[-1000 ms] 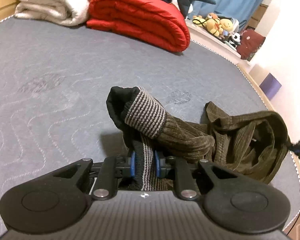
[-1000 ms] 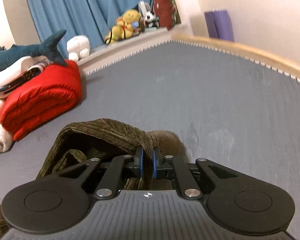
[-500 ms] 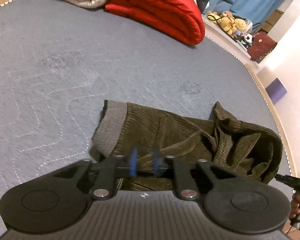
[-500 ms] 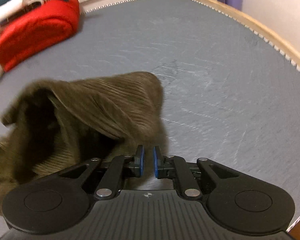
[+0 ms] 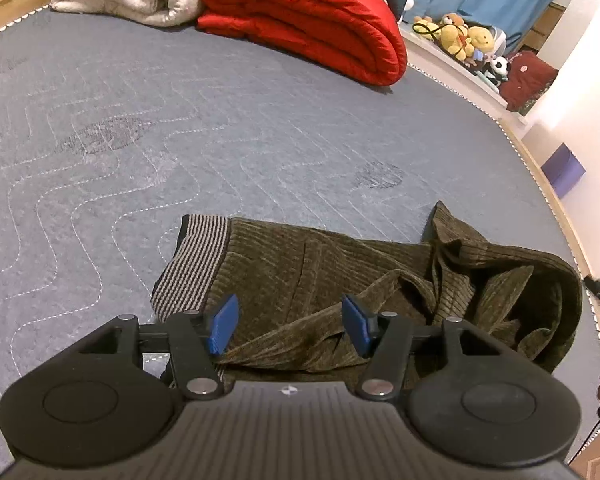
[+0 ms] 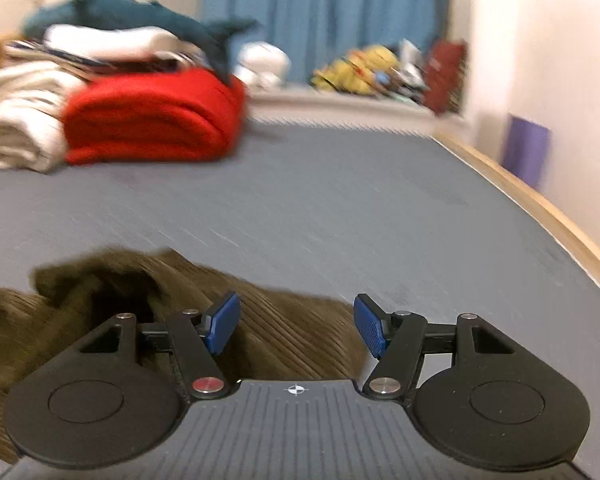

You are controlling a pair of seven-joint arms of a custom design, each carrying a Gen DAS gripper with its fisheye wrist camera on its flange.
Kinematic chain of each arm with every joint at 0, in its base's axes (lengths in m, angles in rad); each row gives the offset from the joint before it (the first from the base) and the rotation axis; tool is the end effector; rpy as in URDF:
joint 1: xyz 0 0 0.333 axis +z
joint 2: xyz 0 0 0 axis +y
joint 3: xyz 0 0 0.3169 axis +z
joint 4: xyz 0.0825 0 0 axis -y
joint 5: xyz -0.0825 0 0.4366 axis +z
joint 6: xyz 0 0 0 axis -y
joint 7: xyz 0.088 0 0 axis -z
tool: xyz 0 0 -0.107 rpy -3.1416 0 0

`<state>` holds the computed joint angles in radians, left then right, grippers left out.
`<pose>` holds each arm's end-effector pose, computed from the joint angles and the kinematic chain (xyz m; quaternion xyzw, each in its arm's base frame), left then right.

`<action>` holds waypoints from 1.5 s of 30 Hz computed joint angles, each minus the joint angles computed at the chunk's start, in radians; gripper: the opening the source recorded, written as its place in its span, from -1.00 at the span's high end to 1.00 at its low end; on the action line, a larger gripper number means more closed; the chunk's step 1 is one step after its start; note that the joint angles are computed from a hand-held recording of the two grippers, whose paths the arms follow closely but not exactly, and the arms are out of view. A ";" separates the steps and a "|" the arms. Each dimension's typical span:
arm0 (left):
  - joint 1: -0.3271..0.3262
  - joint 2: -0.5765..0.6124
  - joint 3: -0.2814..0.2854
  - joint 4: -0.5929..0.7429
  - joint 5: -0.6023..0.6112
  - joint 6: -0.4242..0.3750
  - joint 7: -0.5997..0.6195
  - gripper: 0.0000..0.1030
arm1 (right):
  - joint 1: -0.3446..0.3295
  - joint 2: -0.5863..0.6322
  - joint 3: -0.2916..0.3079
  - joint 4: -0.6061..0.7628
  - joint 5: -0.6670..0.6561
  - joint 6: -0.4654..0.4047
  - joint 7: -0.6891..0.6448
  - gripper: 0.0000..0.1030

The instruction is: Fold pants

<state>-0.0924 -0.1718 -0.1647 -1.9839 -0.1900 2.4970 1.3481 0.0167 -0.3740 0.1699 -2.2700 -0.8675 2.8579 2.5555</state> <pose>0.5860 -0.1593 0.6063 -0.6876 0.6414 -0.3195 0.1173 0.5162 0.1494 0.5839 -0.5898 0.6215 -0.3916 0.3353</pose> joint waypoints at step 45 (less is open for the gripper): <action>-0.040 0.128 -0.016 0.131 0.090 -0.018 -0.089 -0.22 | -0.168 -0.135 -0.175 -0.219 0.195 -0.246 0.380 -0.31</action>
